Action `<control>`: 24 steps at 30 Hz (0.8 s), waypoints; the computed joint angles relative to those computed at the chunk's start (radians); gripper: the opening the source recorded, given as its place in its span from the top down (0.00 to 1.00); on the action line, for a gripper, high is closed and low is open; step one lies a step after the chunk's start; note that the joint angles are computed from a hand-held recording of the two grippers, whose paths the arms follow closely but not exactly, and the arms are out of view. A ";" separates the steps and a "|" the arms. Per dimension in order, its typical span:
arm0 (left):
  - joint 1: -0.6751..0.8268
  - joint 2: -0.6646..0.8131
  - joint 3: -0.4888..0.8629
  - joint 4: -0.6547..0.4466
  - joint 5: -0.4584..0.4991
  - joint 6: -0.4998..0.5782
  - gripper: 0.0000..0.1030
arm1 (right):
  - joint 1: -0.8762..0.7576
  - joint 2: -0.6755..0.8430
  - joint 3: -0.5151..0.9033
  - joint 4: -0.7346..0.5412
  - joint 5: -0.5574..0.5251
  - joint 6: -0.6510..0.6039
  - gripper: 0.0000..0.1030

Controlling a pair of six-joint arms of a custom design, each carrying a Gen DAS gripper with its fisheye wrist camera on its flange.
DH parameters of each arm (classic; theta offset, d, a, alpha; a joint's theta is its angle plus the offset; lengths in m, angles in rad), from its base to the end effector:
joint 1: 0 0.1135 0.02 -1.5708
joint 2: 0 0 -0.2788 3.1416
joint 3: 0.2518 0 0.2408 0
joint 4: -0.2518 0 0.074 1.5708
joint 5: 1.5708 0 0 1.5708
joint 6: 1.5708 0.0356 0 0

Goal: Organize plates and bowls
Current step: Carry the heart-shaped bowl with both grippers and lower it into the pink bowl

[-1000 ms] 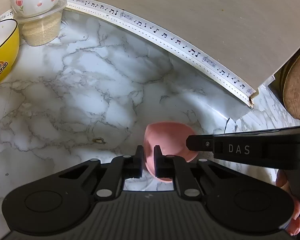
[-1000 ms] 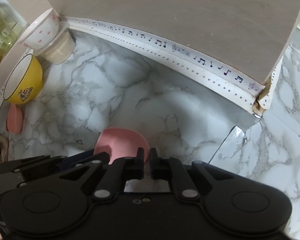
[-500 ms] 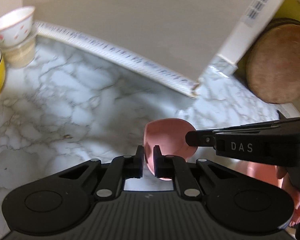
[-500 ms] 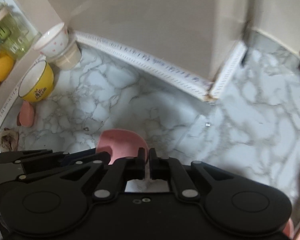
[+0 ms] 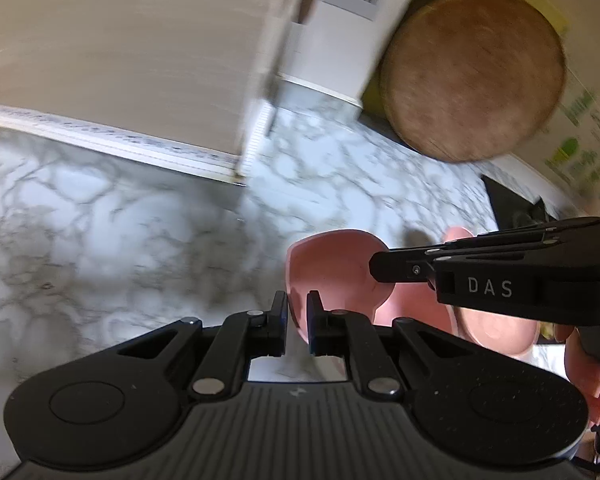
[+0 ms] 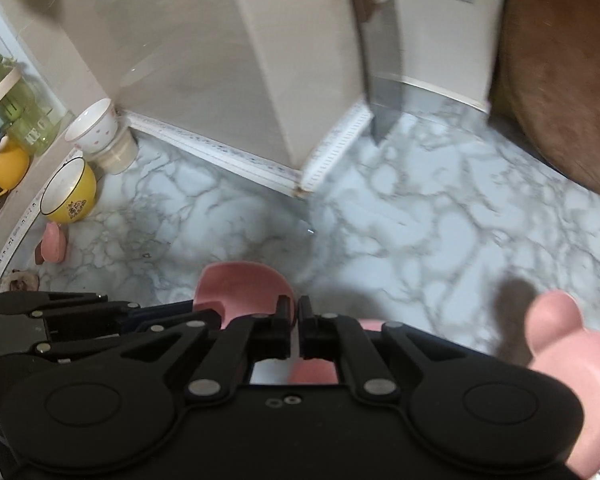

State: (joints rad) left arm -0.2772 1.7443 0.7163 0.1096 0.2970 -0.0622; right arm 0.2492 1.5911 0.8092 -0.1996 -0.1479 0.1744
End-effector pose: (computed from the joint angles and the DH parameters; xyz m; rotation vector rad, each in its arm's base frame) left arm 0.2910 -0.0936 0.1336 0.3942 2.4729 -0.5117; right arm 0.2837 0.0776 0.1797 -0.1541 2.5700 0.3506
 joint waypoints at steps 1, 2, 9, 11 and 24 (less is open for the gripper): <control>-0.017 0.000 0.004 -0.009 -0.001 -0.006 0.91 | -0.020 -0.020 -0.021 -0.002 -0.010 -0.010 0.98; -0.034 -0.002 0.004 -0.016 -0.001 -0.013 0.91 | -0.040 -0.040 -0.041 -0.007 -0.021 -0.017 0.98; -0.171 0.048 0.047 -0.050 -0.078 -0.043 0.91 | -0.156 -0.124 -0.156 -0.003 -0.070 -0.065 0.98; -0.198 0.064 0.057 -0.055 -0.098 -0.042 0.91 | -0.186 -0.129 -0.181 0.007 -0.086 -0.077 0.97; -0.277 0.186 0.173 -0.137 -0.212 -0.019 0.90 | -0.246 -0.054 -0.241 0.083 -0.122 -0.097 0.96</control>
